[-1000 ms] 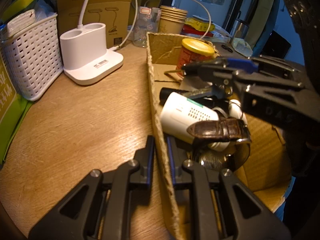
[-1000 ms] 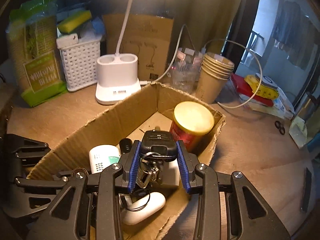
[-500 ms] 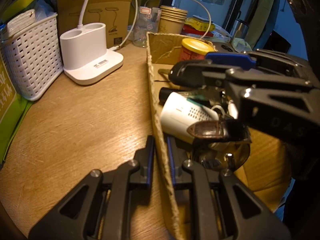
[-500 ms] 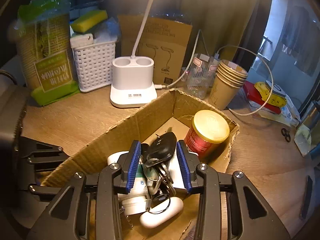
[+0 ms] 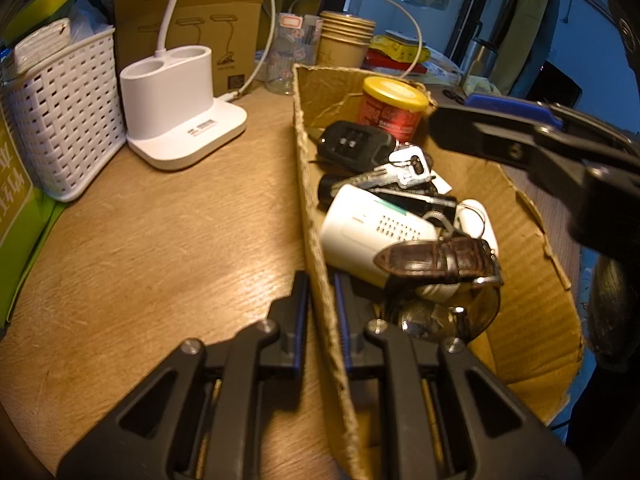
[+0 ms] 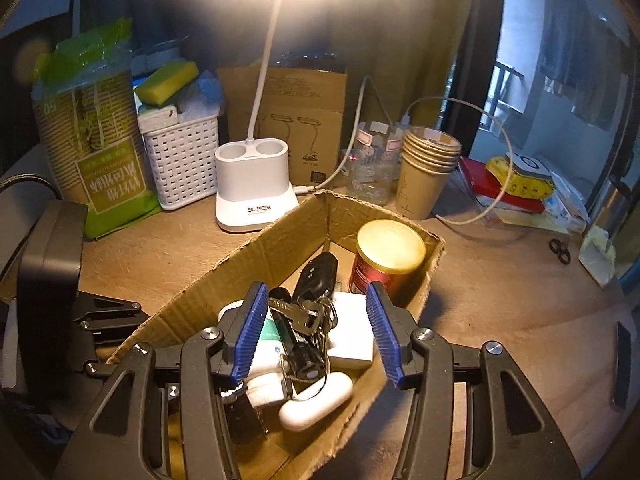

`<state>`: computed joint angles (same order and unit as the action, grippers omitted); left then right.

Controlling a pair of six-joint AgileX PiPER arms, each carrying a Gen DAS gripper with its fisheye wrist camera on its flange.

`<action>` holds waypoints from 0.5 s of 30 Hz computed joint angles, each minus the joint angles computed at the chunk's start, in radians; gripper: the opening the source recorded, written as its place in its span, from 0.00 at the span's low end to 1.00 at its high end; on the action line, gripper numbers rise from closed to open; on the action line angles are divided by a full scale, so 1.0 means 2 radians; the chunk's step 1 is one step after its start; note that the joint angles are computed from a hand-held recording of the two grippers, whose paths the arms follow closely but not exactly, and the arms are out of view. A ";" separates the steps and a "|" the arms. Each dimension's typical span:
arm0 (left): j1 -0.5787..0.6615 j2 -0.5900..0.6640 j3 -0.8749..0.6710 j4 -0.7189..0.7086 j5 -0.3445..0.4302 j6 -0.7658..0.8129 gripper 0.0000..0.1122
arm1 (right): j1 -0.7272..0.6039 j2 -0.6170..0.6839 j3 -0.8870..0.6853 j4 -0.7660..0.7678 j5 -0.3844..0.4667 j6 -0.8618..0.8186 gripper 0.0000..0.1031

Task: Organize rigid objects

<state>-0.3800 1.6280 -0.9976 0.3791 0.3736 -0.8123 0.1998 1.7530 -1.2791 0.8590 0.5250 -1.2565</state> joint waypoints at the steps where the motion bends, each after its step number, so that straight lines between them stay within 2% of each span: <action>1: 0.000 0.000 0.000 0.000 0.000 0.000 0.13 | -0.002 -0.003 0.005 0.005 -0.001 -0.004 0.52; 15: 0.001 -0.001 0.000 0.006 0.001 -0.004 0.13 | -0.030 -0.043 0.071 0.049 -0.018 -0.035 0.52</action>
